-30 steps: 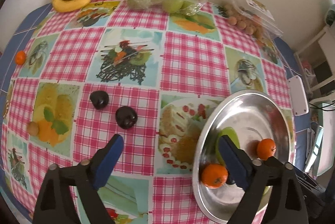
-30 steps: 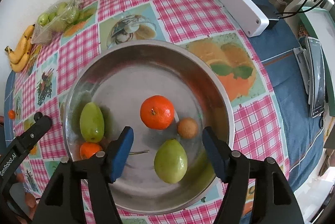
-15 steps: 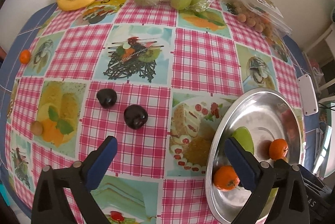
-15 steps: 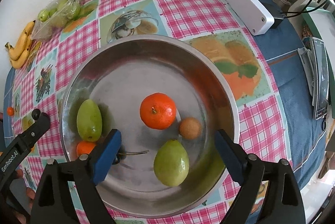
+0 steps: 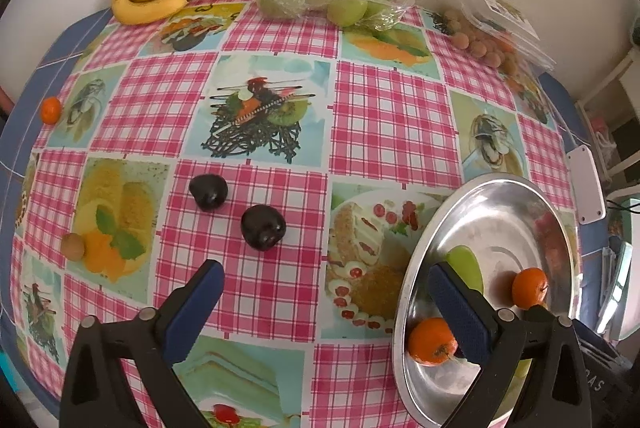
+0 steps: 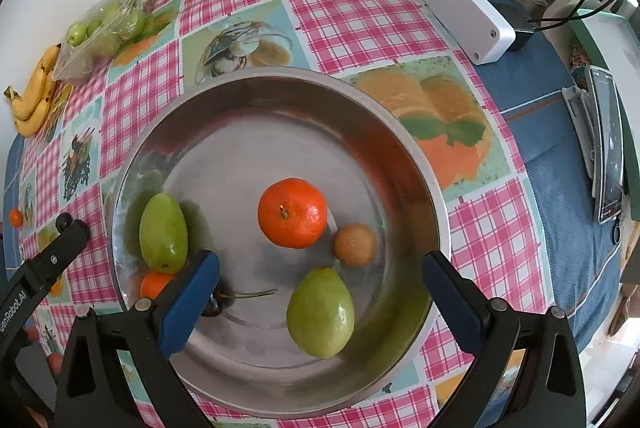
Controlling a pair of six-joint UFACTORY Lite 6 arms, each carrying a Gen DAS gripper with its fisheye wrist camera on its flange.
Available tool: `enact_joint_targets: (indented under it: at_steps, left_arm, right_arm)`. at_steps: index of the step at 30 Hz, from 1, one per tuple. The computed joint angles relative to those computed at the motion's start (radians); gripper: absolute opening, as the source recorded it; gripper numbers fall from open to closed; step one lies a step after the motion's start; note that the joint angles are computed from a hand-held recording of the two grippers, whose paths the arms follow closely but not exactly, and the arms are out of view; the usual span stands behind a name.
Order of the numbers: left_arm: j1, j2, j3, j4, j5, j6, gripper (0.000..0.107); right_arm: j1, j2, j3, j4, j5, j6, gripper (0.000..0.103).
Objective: Organize fruits
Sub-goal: 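Withdraw both open grippers from the bowl toward the remaining black plums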
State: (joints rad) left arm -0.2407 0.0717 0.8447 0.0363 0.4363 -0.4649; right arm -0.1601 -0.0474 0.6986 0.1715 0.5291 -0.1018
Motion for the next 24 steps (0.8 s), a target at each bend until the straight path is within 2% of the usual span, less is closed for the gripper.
enact_joint_targets:
  at_steps: [8, 16, 24]
  left_arm:
    - [0.052, -0.085, -0.010, -0.012, 0.027, 0.052, 0.103]
    - [0.187, -0.129, -0.025, 0.090, 0.050, 0.026, 0.103]
    - [0.355, -0.155, -0.046, 0.015, 0.045, 0.155, 0.103]
  right_arm:
    - [-0.016, -0.028, 0.006, 0.033, 0.022, -0.028, 0.101]
    - [0.000, -0.027, 0.010, 0.028, 0.022, -0.020, 0.101]
    - [0.076, -0.018, 0.031, 0.039, 0.018, -0.015, 0.101]
